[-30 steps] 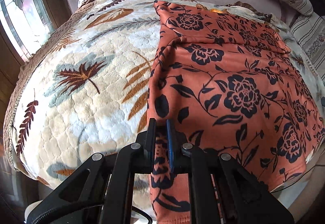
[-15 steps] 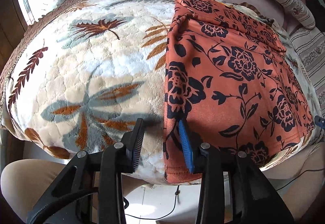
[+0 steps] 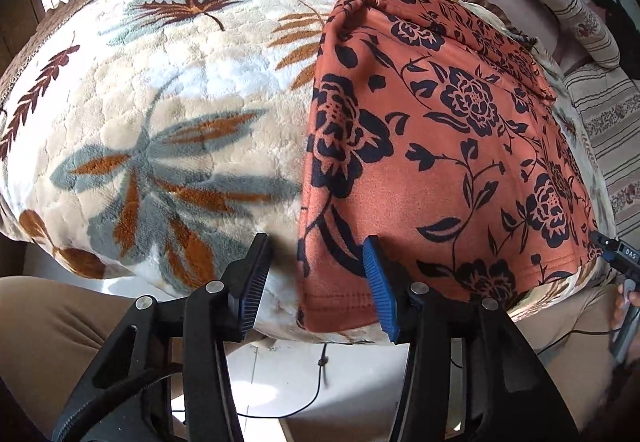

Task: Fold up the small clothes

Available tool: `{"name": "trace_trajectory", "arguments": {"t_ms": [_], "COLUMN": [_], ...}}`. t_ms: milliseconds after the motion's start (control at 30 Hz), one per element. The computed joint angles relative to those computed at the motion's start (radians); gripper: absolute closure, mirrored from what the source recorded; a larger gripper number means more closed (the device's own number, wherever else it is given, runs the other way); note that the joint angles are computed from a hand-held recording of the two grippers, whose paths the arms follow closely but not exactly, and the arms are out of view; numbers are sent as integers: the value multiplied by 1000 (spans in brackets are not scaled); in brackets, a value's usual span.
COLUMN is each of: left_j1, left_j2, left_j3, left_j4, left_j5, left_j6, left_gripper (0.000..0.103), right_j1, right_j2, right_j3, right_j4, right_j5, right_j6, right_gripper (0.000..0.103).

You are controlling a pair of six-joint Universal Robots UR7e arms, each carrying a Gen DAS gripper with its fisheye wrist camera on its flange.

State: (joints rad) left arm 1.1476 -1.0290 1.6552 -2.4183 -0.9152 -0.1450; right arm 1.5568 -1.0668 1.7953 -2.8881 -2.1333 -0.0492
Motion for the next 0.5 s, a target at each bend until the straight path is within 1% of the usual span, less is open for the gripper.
{"name": "trace_trajectory", "arguments": {"t_ms": [33, 67, 100, 133, 167, 200, 233, 333, 500], "left_j1": [-4, -9, -12, -14, -20, -26, -26, -32, -47], "left_j2": [3, 6, 7, 6, 8, 6, -2, -47, -124], "left_j3": [5, 9, 14, 16, 19, 25, 32, 56, 53], "left_j4": [-3, -3, -11, -12, -13, -20, -35, -85, -126], "left_j5": [4, 4, -6, -17, -5, 4, -9, -63, -132], "left_j6": [8, 15, 20, 23, 29, 36, 39, 44, 46], "left_gripper": [62, 74, 81, 92, 95, 96, 98, 98, 98], "right_j1": [-2, -4, -3, -1, -2, -3, -1, 28, 59], "right_j2": [-5, -8, -6, -3, -4, -8, -12, -14, -85], "right_j3": [5, 11, 14, 18, 21, 24, 27, 35, 83], "right_j4": [5, 8, 2, -13, -18, -22, -25, -45, -97], "right_j5": [11, 18, 12, 4, 8, 22, 32, 3, 44], "right_j6": [1, -1, -11, -19, -22, -27, -36, -84, -99], "right_gripper": [46, 58, 63, 75, 89, 95, 95, 95, 96]}}
